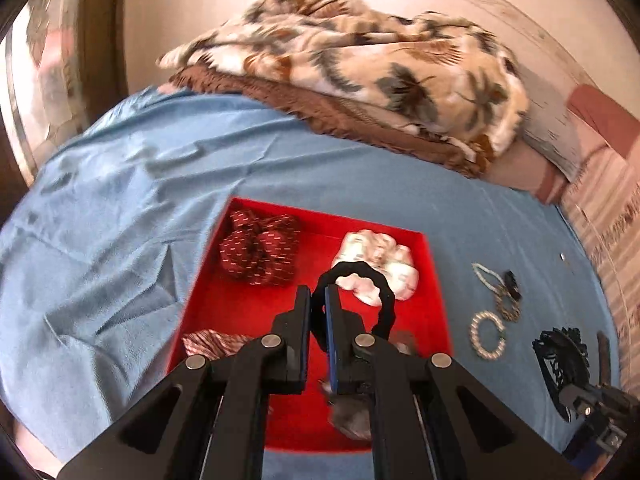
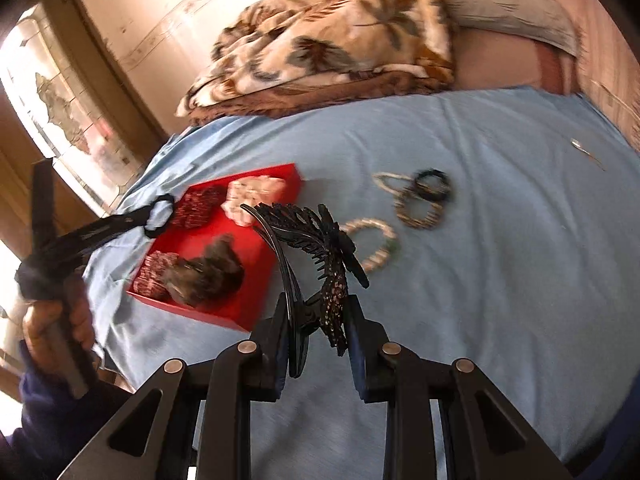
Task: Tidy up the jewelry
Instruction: 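Carry the hair tie and claw clip into the red tray and open both tools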
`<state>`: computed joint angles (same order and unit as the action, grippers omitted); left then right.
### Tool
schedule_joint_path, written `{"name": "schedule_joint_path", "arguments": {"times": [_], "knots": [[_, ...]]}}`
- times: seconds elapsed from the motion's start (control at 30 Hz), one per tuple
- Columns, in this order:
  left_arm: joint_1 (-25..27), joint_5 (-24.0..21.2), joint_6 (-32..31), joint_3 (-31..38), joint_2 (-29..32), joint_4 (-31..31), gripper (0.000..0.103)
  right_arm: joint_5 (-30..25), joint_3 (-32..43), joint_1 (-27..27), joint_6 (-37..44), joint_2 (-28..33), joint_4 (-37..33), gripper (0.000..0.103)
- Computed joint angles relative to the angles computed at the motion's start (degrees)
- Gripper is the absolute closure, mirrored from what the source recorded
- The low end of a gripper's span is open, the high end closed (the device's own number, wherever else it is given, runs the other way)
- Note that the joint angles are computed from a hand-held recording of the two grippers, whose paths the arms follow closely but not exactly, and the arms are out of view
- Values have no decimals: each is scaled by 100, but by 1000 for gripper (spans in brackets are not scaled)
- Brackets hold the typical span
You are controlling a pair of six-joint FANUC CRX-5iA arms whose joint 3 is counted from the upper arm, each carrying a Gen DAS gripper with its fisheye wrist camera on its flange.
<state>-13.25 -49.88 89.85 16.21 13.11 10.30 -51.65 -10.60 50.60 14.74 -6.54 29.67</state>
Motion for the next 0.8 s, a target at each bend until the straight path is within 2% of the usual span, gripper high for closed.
{"name": "schedule_joint_path", "arguments": {"times": [0.23, 0.3, 0.47, 0.57, 0.8], "knots": [[326, -386, 78, 123, 397, 411, 96, -101, 1751, -379, 1325, 1426, -905, 75], [370, -437, 32, 137, 472, 515, 96, -177, 2419, -551, 1764, 1925, -1412, 75], [404, -545, 489, 437, 679, 63, 96, -569, 3609, -808, 2325, 2846, -2241, 75], [478, -588, 663, 533, 790, 71, 96, -866, 3909, -783, 2324, 3159, -2118, 75], [535, -587, 782, 586, 870, 140, 96, -1266, 4113, -713, 2213, 3442, -1767, 75]]}}
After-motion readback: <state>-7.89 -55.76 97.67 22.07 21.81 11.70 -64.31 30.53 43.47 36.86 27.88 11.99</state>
